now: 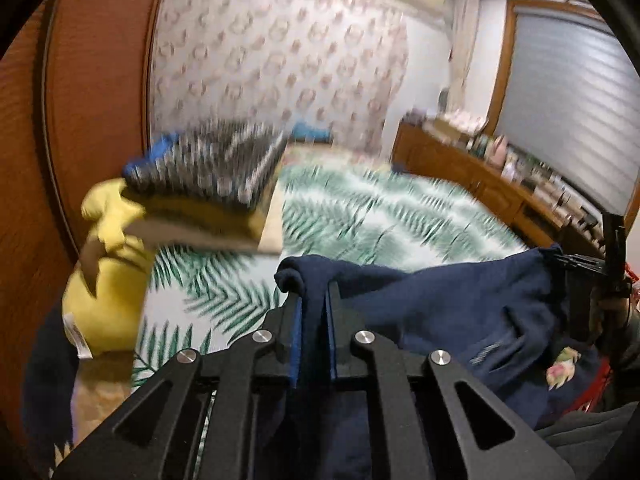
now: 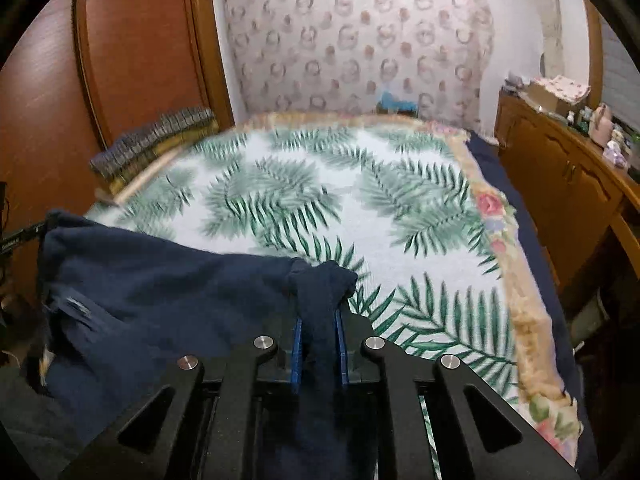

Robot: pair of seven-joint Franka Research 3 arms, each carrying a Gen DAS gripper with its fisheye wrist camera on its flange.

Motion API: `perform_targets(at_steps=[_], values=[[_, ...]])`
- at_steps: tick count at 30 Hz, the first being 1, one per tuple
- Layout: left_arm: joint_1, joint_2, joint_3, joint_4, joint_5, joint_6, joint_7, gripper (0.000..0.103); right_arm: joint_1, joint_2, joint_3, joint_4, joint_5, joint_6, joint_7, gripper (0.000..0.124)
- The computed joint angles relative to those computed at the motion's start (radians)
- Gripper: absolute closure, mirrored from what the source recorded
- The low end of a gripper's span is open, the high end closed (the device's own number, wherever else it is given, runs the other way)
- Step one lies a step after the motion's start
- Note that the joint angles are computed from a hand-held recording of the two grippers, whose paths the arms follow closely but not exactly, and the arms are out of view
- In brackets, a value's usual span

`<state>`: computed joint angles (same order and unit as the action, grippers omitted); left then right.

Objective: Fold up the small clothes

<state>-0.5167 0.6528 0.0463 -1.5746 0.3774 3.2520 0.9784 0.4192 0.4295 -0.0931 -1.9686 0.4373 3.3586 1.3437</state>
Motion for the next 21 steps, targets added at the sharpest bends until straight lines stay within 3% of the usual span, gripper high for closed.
perform_targets(at_steps=[3,7,9,11,15,18,21], values=[[-0.118,-0.068,0.139,-0.087,-0.028,0.097,-0.021,0.092,-0.024,-0.101,0.048,-0.103,-0.014,0.075,-0.018,0.111],[-0.278,-0.133,0.306,-0.177,-0.145,0.215,0.043,0.093,-0.027,-0.240,0.084,-0.236,0.010,0.161,-0.069,0.111],[-0.357,-0.153,0.379,-0.214,-0.227,0.270,0.092,0.093,-0.048,-0.302,0.118,-0.295,0.006,0.214,-0.075,0.112],[-0.404,-0.170,0.417,-0.238,-0.297,0.317,0.142,0.093,-0.061,-0.363,0.143,-0.352,0.004,0.270,-0.080,0.112],[-0.425,-0.197,0.426,-0.239,-0.378,0.381,0.234,0.093,-0.085,-0.468,0.168,-0.449,-0.049,0.346,-0.056,0.112],[-0.462,-0.163,0.462,-0.165,-0.471,0.368,0.343,0.093,-0.102,-0.520,0.178,-0.473,-0.054,0.363,-0.075,0.112],[-0.372,-0.118,0.394,-0.040,-0.442,0.334,0.344,0.093,-0.112,-0.552,0.151,-0.478,-0.128,0.363,-0.020,0.112]])
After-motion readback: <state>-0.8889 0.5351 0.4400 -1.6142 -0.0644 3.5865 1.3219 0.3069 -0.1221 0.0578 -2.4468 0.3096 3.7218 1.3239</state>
